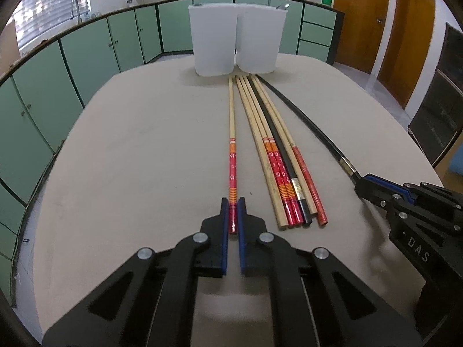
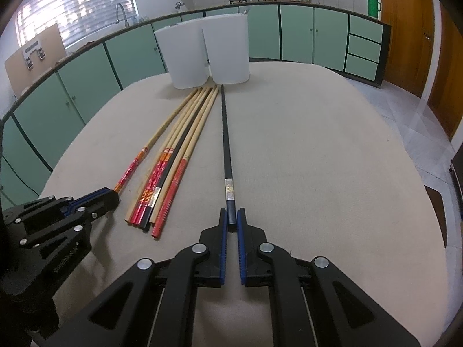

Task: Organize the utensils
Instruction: 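Carry both chopsticks over the white holder and open both tools to drop them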

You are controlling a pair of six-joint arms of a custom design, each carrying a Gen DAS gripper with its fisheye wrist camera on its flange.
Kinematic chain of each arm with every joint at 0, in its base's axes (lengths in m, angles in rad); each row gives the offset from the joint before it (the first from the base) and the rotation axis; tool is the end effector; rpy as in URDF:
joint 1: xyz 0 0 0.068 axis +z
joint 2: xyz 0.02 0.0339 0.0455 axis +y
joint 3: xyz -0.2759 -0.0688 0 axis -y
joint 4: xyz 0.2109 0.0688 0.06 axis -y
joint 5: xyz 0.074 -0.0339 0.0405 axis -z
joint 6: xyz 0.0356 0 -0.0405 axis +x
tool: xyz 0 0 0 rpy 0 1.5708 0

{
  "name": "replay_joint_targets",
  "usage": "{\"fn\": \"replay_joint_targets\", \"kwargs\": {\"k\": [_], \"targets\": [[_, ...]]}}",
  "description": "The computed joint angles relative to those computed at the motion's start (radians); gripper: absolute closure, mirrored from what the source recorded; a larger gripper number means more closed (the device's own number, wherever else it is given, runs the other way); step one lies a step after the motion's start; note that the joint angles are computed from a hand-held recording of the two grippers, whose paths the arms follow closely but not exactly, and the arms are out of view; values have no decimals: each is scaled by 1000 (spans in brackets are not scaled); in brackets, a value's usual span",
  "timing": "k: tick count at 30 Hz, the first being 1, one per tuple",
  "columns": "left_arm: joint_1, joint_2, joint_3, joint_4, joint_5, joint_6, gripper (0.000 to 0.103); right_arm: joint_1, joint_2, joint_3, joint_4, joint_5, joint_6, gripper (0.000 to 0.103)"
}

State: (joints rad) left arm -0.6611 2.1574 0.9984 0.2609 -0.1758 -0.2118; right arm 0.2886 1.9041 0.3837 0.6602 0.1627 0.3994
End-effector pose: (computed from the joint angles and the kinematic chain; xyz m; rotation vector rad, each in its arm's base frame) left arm 0.3038 -0.2284 0.0887 0.4733 2.4110 -0.1668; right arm 0.2432 0.0662 0.0839 0.2069 2.4103 0.1170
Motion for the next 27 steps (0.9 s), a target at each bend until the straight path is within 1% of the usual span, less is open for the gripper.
{"fn": "replay_joint_targets", "kwargs": {"k": [2, 5, 7, 12, 18, 24, 27], "targets": [[0, -32, -23, 10, -8, 9, 98, 8, -27, -7, -12, 18, -11, 96], [-2, -81, -52, 23, -20, 20, 98, -2, -90, -18, -36, 8, -16, 97], [-5, -130, -75, 32, -37, 33, 98, -9, -152, -24, -65, 9, -22, 96], [5, -231, -90, 19, -39, 52, 98, -36, -324, -10, -166, 11, -56, 97], [21, -323, -53, -19, -26, 71, 98, -79, -469, 67, -311, -13, -114, 97], [27, -364, 19, -59, -13, 98, 98, -112, -531, 173, -418, -43, -173, 97], [42, -363, 74, -90, 21, 106, 98, -140, -542, 234, -473, -85, -193, 97]]}}
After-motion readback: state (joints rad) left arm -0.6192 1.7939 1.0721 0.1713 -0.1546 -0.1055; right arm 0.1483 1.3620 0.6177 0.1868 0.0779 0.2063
